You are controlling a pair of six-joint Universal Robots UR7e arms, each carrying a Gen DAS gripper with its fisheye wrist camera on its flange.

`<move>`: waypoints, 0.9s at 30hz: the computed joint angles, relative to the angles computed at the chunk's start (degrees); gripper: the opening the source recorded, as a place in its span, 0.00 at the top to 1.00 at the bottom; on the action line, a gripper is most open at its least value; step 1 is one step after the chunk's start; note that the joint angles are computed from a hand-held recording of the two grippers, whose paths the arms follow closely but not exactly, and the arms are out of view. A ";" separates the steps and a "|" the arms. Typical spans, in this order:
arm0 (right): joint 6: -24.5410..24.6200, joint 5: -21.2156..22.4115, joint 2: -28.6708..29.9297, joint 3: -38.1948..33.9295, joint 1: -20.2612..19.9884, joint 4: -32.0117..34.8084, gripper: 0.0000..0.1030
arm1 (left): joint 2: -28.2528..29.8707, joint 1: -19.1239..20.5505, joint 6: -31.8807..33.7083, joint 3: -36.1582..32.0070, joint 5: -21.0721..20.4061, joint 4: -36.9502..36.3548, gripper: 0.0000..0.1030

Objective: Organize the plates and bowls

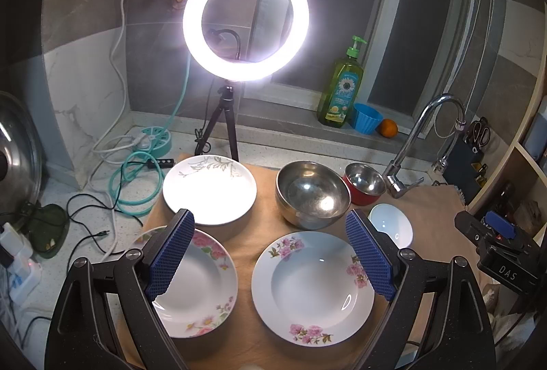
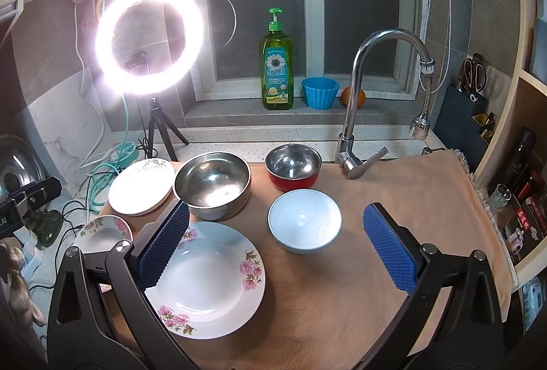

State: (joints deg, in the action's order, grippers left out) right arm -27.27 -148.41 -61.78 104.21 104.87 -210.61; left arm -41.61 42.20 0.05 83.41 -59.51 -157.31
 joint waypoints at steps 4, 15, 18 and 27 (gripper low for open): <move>0.08 -0.04 0.09 -0.02 0.08 -0.12 0.00 | 0.05 0.00 0.11 -0.07 0.06 -0.03 0.12; 0.18 -0.16 0.02 -0.06 -0.06 0.30 0.00 | 0.16 0.07 0.12 -0.34 -0.10 0.24 0.12; 0.37 -0.05 -0.15 0.15 -0.13 0.47 0.00 | 0.30 0.09 0.33 -0.64 -0.18 0.49 0.12; 0.33 0.12 -0.18 0.14 -0.26 0.43 0.00 | 0.53 0.06 0.42 -0.76 -0.56 0.76 0.12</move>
State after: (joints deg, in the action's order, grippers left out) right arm -26.94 -148.29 -61.96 104.35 104.61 -210.18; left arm -41.08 42.26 0.46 82.65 -60.08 -156.56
